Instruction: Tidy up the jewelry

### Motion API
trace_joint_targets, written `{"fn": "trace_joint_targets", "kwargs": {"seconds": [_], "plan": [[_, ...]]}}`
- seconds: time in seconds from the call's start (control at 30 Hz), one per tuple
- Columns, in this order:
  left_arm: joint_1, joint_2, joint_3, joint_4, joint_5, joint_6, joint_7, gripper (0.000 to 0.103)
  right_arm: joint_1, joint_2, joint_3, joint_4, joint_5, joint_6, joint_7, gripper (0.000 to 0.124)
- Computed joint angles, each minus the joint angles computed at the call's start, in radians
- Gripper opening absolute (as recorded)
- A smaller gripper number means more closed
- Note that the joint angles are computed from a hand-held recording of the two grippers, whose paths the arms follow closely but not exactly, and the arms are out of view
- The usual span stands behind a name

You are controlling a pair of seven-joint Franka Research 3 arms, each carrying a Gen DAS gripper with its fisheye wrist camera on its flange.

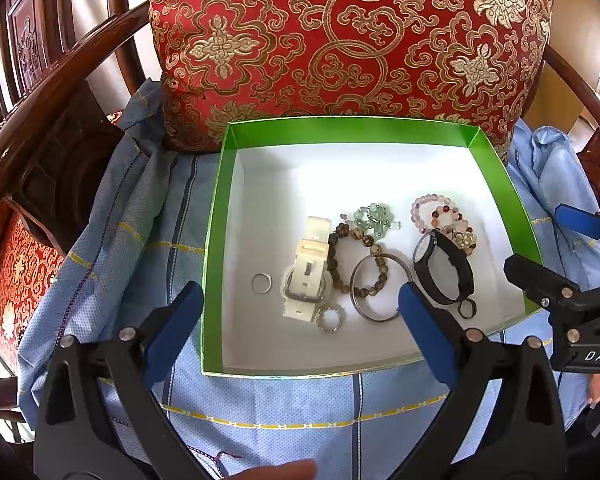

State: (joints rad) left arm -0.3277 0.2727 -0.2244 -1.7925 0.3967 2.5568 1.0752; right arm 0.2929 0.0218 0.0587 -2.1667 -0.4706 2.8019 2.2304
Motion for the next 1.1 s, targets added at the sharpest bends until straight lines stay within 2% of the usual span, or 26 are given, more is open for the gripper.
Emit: {"fn": "trace_joint_targets", "kwargs": {"seconds": [1.1], "plan": [[0.002,0.006,-0.003,0.008,-0.019,-0.021,0.024,0.097,0.003,0.01,-0.006,0.009,0.013,-0.016,-0.021,0.1]]}}
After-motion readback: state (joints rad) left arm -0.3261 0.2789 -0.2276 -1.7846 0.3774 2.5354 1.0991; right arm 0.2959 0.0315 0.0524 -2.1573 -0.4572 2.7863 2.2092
